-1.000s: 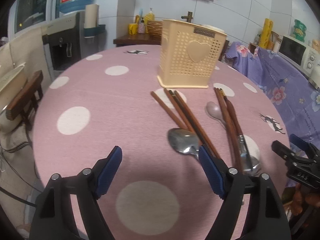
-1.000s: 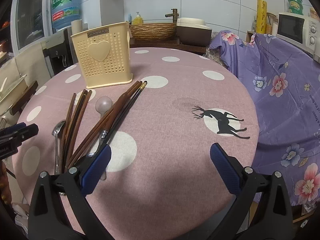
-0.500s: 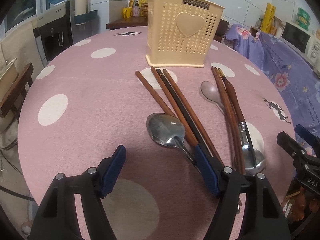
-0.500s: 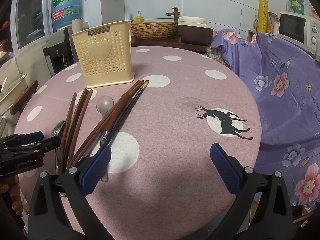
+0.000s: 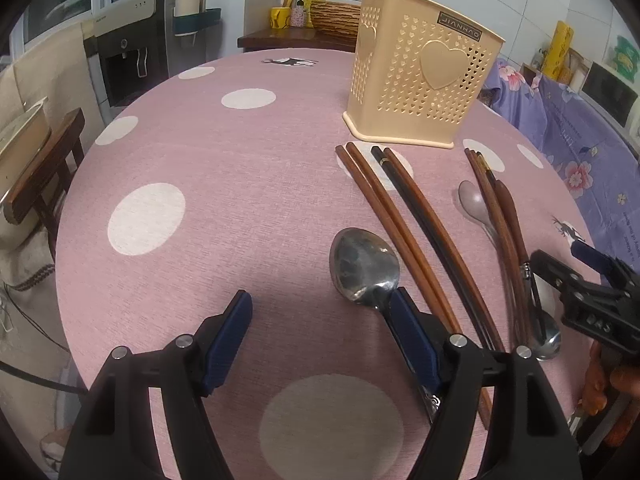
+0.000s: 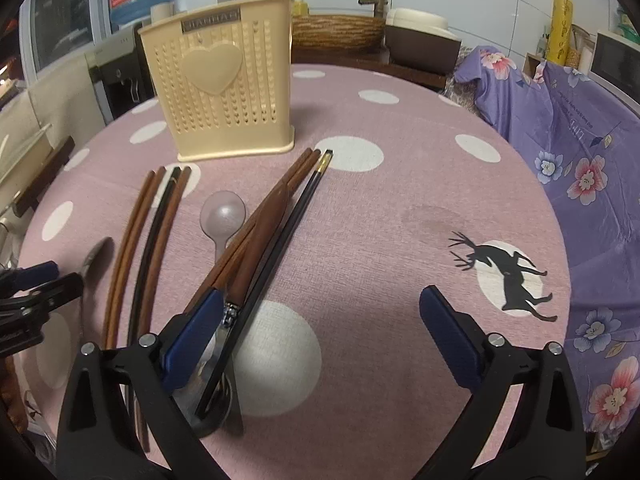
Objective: Organize utensils
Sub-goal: 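Lower both tools toward the utensils lying beside the beige holder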
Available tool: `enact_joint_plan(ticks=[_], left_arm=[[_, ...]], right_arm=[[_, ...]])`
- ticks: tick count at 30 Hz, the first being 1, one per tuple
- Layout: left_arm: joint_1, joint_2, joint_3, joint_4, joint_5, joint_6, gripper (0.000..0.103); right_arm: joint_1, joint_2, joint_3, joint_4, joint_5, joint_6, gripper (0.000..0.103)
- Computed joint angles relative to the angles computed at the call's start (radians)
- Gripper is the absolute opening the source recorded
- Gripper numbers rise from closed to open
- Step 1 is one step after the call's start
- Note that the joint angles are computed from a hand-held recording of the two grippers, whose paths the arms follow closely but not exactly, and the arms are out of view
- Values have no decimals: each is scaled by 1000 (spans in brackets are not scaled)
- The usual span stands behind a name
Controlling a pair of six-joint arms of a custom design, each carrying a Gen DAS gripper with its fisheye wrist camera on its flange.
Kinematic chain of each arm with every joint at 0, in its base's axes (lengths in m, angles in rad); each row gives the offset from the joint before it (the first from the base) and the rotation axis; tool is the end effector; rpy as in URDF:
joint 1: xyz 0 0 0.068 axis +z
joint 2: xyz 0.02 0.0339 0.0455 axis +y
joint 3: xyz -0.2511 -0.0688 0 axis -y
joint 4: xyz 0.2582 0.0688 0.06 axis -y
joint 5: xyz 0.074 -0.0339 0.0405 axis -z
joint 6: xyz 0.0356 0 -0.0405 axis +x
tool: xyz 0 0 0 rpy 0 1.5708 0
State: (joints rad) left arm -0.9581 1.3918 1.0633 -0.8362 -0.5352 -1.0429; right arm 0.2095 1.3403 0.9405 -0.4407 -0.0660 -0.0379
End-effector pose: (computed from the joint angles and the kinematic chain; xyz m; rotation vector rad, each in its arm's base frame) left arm 0.1761 -0.2189 0.2380 -0.2449 2.4709 -0.0627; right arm 0.2899 0.0640 0.2311 -0.3282 2.3926 0.1585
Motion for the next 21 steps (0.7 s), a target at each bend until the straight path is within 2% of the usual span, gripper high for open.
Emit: enact_joint_plan(ticks=[6, 8, 13, 16, 21], left_arm=[[27, -31, -17, -29, -6, 5, 72], [34, -42, -28, -33, -5, 3, 75], [45, -55, -41, -27, 6, -6, 74], [35, -34, -24, -22, 6, -2, 74], [21, -14, -9, -20, 6, -16, 74]], right_arm=[[-56, 65, 65, -68, -71, -9, 95], [-85, 68, 73, -78, -66, -8, 94], [-172, 103, 121, -131, -184, 16, 94], [-166, 111, 134, -118, -166, 24, 88], [-143, 114, 144, -108, -150, 33, 86]])
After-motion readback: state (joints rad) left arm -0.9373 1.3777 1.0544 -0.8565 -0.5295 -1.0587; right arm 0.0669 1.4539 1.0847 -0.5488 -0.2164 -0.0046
